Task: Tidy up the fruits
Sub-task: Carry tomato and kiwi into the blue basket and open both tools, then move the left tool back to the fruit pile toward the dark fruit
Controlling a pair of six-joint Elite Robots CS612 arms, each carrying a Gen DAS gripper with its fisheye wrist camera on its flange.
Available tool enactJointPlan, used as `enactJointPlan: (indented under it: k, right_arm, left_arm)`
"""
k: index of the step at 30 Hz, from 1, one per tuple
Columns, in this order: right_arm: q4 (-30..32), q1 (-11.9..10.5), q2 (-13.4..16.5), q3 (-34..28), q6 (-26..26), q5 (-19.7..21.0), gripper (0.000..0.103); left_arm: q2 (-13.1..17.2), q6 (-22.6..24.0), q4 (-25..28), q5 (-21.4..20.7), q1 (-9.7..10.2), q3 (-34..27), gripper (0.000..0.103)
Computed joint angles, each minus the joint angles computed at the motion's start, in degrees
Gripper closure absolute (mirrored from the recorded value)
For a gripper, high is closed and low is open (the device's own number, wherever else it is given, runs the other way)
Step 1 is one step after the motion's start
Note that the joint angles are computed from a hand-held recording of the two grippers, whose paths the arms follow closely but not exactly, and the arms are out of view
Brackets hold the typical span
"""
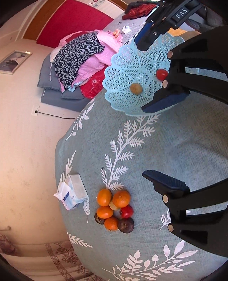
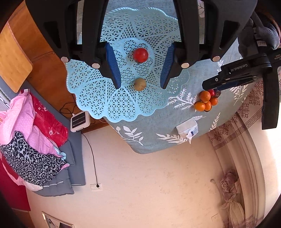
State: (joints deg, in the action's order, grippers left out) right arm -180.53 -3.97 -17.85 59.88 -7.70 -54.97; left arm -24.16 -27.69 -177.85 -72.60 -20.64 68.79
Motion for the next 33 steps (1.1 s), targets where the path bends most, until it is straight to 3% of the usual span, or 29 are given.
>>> enactJointPlan:
  k: [9,13,19,24,33]
  right_arm:
    - [3.0,2.1,-0.4,-0.2,-3.8,3.4,0.055]
    - [4.6,3.1,-0.7,0.1,-6.4,5.1,0.048]
    - [5.5,4.6,-1.3,1.3,-11.2,5.6,0.048]
    - [7.8,5.4,-1.6,1.7,-14.1,6.2,0.048]
    - [12.4,6.6,-1.8,2.1,-18.8,6.0,0.048]
  left_arm:
    - [-1.4,-5.1,0.3,5.1,1.87,3.5,0.032]
    - [-1.8,-8.2,2.2,7.8,2.96,4.5,0.032]
    - [-1.9,-12.9,5.9,10.6,4.73,4.6,0.032]
    - [-0.8,-13.4,9.3,12.8,5.68,2.4,0.032]
    - [1.7,-13.9,11.3,9.4,7.27,-2.5,0.032]
